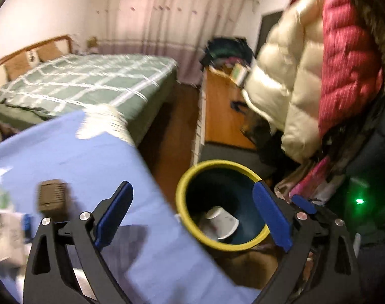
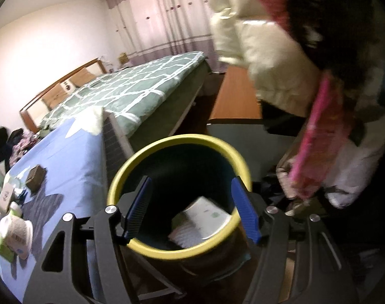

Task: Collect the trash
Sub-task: 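Open the left tool to drop the paper cup into the bin, then move the right tool to the white pill bottle and close on it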

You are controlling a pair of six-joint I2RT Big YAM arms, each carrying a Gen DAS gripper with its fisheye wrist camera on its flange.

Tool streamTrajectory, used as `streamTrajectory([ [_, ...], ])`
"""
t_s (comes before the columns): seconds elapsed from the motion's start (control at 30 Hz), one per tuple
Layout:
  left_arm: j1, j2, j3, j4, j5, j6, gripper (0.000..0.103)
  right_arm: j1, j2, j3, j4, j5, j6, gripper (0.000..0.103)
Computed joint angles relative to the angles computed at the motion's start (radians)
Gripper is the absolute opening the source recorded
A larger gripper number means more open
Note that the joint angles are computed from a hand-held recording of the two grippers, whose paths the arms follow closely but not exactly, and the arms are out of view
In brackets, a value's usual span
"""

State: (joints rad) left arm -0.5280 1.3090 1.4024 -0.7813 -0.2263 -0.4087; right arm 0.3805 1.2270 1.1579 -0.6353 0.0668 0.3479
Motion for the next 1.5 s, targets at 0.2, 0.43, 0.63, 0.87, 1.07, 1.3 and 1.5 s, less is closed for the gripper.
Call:
streamTrajectory([
  [0.2, 0.045, -0.261, -0.160, -0.052, -0.159, -0.017, 0.098, 0.106, 0.046, 0.065, -0.005, -0.015, -0.032, 0.067],
  [0.43, 0.165, -0.546, -0.300, -0.224, -0.385, -0.105, 0.098, 0.283, 0.159, 0.226, -0.022, -0.054, -0.093, 0.067],
  [0.63, 0.380, -0.733, -0.374, -0.325, -0.403, -0.093, 0.098, 0.427, 0.299, 0.437, -0.066, -0.081, -0.135, 0.067],
  [0.87, 0.624, -0.832, -0.436, -0.312, -0.220, 0.008, 0.098, 0.546, 0.530, 0.770, -0.218, -0.102, -0.177, 0.067],
  [1.07, 0.717, -0.851, -0.469, -0.284, -0.133, 0.041, 0.098, 0.600, 0.746, 1.115, -0.430, -0.109, -0.240, 0.067],
  [1.3, 0.815, -0.862, -0.487, -0.270, -0.073, 0.078, 0.098, 0.642, 0.903, 1.344, -0.596, -0.141, -0.259, 0.060],
  [1.5, 0.848, -0.873, -0.489, -0.261, -0.080, 0.085, 0.098, 0.677, 1.007, 1.516, -0.720, -0.129, -0.259, 0.060],
])
